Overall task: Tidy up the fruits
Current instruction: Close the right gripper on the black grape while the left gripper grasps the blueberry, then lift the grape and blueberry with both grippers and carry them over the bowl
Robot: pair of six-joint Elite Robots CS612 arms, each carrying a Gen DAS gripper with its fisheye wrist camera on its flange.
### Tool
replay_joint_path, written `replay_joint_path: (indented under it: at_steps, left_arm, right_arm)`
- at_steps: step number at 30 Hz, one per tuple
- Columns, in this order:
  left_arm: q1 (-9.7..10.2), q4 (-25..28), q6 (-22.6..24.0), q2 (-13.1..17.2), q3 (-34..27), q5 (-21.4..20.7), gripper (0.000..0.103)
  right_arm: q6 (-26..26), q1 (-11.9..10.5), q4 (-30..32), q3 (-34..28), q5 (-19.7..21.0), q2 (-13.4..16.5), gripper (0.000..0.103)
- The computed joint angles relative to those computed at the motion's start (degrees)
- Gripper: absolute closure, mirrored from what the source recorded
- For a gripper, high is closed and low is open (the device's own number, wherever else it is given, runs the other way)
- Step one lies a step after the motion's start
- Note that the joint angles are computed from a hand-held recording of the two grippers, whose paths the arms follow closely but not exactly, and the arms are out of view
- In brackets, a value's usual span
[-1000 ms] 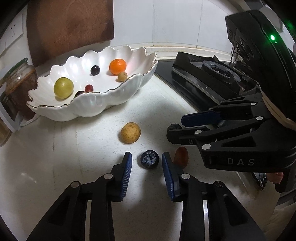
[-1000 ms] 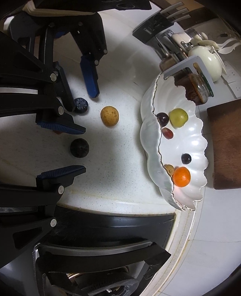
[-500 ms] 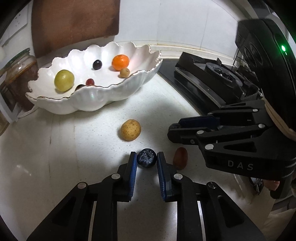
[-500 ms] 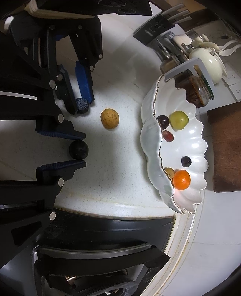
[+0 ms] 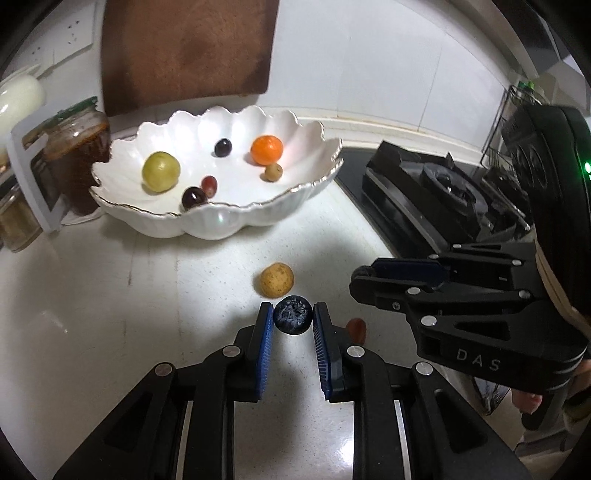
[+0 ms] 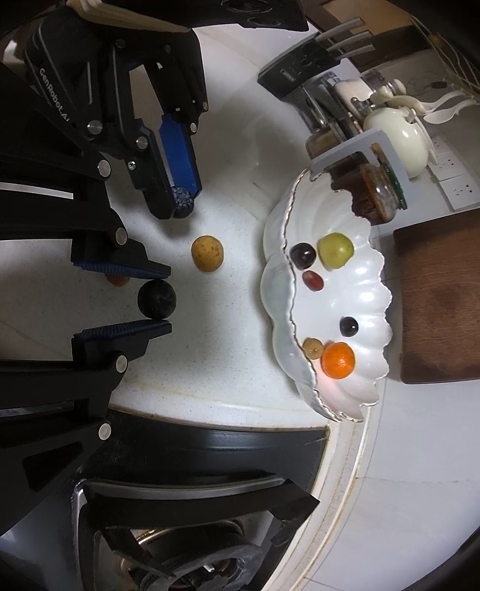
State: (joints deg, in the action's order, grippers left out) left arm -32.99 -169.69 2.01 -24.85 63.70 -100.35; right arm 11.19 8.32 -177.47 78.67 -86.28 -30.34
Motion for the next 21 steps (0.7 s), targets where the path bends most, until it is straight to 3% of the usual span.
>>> replay_joint_path:
  at_steps: [21]
  left_arm:
    - [-0.49, -10.4, -4.6, -3.7, 5.4, 4.9, 0.081]
  right_arm:
    - [0.3, 0.6, -9.7, 3.8, -2.0, -2.8, 0.079]
